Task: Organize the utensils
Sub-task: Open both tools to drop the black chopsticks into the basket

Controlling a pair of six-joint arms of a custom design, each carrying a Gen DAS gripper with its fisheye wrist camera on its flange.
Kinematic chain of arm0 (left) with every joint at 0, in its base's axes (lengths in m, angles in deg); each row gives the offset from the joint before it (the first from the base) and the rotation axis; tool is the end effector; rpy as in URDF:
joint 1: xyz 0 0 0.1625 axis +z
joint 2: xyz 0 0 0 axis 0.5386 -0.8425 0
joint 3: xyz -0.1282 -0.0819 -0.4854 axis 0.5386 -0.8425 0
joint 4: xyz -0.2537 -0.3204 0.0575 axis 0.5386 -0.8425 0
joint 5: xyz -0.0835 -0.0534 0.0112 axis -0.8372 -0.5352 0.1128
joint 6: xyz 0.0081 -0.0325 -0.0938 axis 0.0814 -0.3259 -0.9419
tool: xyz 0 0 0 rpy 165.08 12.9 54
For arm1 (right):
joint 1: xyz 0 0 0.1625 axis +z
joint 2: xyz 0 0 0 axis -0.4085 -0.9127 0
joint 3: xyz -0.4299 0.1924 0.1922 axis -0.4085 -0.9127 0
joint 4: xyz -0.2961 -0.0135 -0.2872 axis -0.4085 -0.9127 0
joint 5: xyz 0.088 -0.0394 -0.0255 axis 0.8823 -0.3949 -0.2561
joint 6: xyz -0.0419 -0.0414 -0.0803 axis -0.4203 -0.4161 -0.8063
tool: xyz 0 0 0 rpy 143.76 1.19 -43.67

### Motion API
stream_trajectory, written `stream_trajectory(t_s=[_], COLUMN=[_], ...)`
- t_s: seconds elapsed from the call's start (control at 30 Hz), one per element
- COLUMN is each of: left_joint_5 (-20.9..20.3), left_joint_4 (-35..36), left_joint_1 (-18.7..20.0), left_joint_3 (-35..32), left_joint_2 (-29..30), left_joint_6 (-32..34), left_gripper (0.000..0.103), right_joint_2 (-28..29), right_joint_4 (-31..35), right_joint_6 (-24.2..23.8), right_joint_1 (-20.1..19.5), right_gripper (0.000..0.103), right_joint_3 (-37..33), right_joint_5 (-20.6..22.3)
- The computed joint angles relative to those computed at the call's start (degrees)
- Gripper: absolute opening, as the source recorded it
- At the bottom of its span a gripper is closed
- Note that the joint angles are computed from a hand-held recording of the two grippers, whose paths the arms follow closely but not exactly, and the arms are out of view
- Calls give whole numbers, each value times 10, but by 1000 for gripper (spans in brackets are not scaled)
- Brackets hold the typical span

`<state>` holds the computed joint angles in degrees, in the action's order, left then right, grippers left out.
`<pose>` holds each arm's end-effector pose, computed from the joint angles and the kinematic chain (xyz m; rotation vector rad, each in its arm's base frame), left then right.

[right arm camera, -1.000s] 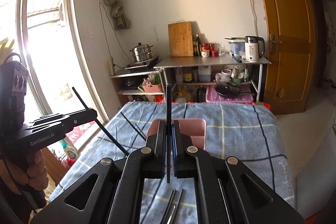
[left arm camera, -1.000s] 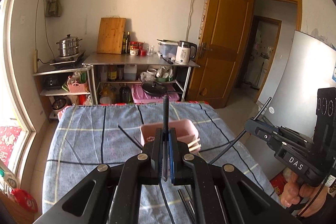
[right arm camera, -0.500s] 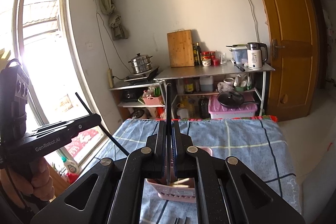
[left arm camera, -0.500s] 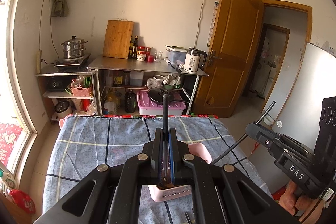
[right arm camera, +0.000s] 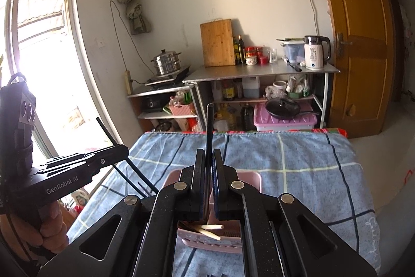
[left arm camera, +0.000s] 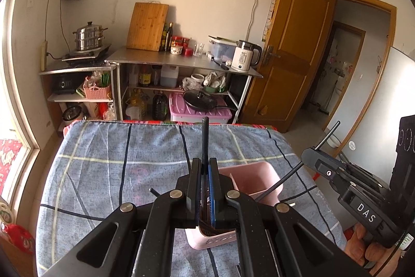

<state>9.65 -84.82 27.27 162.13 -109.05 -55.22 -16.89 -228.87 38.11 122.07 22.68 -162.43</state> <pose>-0.2557 -0.7996 0.1832 0.7367 2.4934 -0.9854 0.2107 -0.7414 0.2044 0.5735 -2.3562 1.2576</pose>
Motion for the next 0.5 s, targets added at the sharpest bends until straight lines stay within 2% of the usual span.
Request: stream_trajectory(t_s=[0.3,0.5], left_joint_5=[-3,10], left_joint_4=[10,-15], left_joint_1=[9,2], left_joint_3=[8,31], left_joint_2=[0,-15], left_joint_6=[2,12], left_gripper=[5,10], right_joint_2=[8,-3], right_joint_4=[55,39], right_joint_6=[18,20], right_joint_1=[-7,-5], right_gripper=[6,12], right_joint_3=[-15,2], right_joint_5=[-19,-22])
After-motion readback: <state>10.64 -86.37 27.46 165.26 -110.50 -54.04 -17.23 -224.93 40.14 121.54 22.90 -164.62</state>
